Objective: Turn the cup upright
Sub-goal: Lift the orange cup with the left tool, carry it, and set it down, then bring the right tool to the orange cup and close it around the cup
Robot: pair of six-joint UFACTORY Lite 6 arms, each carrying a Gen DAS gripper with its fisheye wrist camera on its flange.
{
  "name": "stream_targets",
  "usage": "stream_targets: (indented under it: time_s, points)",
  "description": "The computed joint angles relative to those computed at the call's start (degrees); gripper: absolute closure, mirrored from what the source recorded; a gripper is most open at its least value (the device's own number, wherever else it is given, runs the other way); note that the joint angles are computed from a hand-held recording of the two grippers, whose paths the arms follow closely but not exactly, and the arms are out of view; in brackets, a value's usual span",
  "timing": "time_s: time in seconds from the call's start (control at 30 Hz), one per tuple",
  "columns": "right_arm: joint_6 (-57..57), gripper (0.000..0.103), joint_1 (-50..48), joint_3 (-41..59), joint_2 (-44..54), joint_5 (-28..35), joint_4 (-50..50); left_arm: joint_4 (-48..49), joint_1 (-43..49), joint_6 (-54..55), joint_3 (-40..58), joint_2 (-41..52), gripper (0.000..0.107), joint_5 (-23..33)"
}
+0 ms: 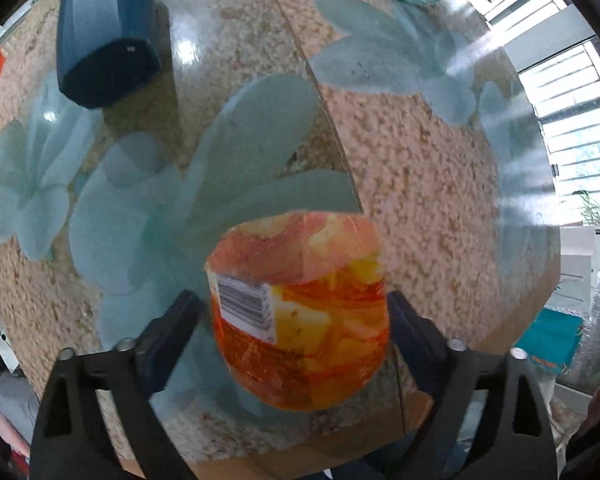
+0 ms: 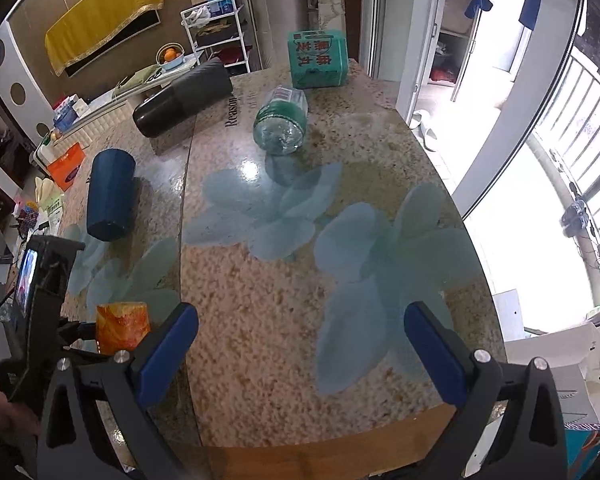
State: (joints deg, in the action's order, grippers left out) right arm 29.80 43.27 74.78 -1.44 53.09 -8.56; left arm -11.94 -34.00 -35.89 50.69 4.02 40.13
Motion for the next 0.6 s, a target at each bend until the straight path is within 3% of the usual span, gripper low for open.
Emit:
stream_targets:
  time_s: [0.37,0.6]
  points:
    - [0.4,0.0,0.7,-0.3,-1.0,0.8,0.3,-1.5,-0.9,2.4,-1.3,-0.2,0.004,0.7]
    - [1.7,0.0,1.7,1.2,-0.3,1.8,0.7,0.7,0.3,0.6,-2.5,-9.6,0.004,4.7]
